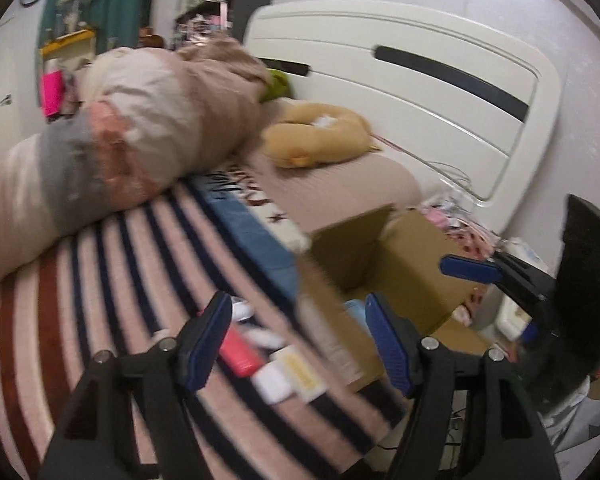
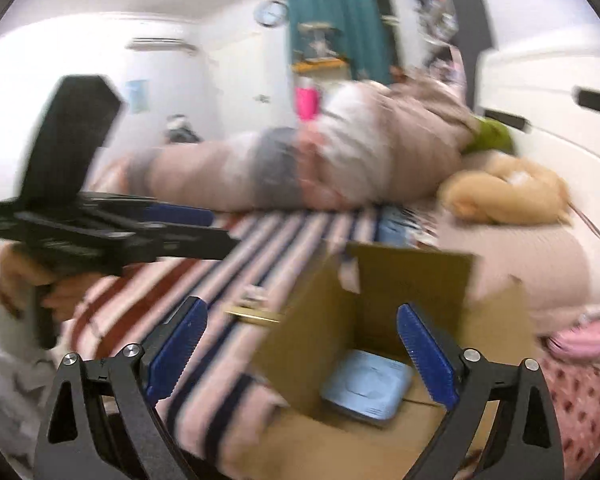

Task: Organize rigid objects
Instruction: 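Grasp the pink spray bottle with the right gripper, then carry the pink bottle into the cardboard box and release it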

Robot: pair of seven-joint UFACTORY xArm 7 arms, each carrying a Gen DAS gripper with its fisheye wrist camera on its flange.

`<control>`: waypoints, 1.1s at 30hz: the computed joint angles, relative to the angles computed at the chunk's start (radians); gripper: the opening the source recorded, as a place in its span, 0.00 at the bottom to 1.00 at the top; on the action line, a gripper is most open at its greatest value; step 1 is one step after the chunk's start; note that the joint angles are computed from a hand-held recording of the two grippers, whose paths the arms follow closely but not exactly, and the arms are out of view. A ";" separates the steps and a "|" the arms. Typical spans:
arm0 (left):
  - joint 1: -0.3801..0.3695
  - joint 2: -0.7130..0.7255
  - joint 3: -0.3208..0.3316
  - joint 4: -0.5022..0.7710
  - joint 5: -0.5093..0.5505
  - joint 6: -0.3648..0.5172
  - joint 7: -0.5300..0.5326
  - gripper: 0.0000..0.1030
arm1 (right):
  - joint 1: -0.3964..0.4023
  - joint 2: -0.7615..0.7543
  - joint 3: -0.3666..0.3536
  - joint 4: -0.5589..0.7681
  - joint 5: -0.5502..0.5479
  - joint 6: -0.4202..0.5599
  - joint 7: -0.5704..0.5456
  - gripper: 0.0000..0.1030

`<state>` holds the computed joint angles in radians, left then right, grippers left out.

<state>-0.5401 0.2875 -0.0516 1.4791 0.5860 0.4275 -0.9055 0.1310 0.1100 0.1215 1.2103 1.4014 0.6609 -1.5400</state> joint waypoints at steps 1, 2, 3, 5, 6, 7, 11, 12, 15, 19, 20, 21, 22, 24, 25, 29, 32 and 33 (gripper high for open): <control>-0.006 -0.039 0.019 -0.050 0.032 -0.002 -0.036 0.65 | 0.007 -0.012 0.010 -0.010 0.011 0.010 -0.012 0.87; -0.007 -0.081 0.033 -0.105 0.074 0.001 -0.082 0.65 | 0.019 -0.021 0.017 -0.016 0.012 0.015 -0.014 0.81; 0.002 -0.108 0.034 -0.143 0.106 0.001 -0.117 0.65 | 0.035 -0.025 0.026 -0.020 0.005 0.020 -0.007 0.78; 0.023 -0.184 0.041 -0.253 0.187 0.000 -0.215 0.65 | 0.077 -0.013 0.050 -0.017 -0.034 0.014 0.018 0.78; 0.039 -0.211 0.039 -0.300 0.216 -0.012 -0.254 0.65 | 0.099 0.002 0.061 -0.009 -0.058 -0.003 0.039 0.76; 0.057 -0.238 0.039 -0.351 0.246 -0.029 -0.296 0.65 | 0.118 0.019 0.071 -0.002 -0.085 -0.024 0.062 0.74; 0.134 -0.277 0.027 -0.483 0.353 -0.095 -0.442 0.65 | 0.198 0.166 0.106 0.084 -0.267 -0.135 0.256 0.63; 0.154 -0.279 0.023 -0.509 0.381 -0.117 -0.478 0.65 | 0.210 0.199 0.111 0.107 -0.311 -0.165 0.311 0.58; 0.210 -0.266 0.010 -0.559 0.474 -0.169 -0.591 0.65 | 0.309 0.343 0.055 0.205 -0.527 -0.312 0.585 0.50; 0.266 -0.231 -0.002 -0.576 0.616 -0.250 -0.742 0.65 | 0.450 0.542 -0.128 0.404 -0.800 -0.337 0.936 0.46; 0.271 -0.217 -0.001 -0.572 0.649 -0.260 -0.777 0.65 | 0.461 0.584 -0.153 0.456 -0.839 -0.314 0.988 0.41; 0.273 -0.203 -0.002 -0.562 0.659 -0.262 -0.788 0.65 | 0.464 0.616 -0.167 0.500 -0.868 -0.288 1.029 0.37; 0.273 -0.199 0.001 -0.564 0.672 -0.269 -0.800 0.65 | 0.461 0.655 -0.175 0.553 -0.893 -0.257 1.063 0.37; 0.273 -0.190 0.003 -0.560 0.670 -0.274 -0.795 0.65 | 0.452 0.681 -0.176 0.581 -0.936 -0.252 1.087 0.32; 0.271 -0.184 0.004 -0.557 0.671 -0.279 -0.795 0.65 | 0.439 0.699 -0.171 0.608 -0.955 -0.227 1.097 0.31; 0.263 -0.172 0.015 -0.546 0.665 -0.294 -0.793 0.65 | 0.330 0.761 -0.076 0.730 -0.978 -0.032 1.107 0.26; 0.255 -0.171 0.013 -0.542 0.635 -0.286 -0.763 0.65 | 0.293 0.731 -0.024 0.667 -0.987 -0.089 1.067 0.26; 0.253 -0.172 0.015 -0.542 0.630 -0.287 -0.758 0.65 | 0.286 0.721 -0.011 0.646 -0.998 -0.114 1.060 0.26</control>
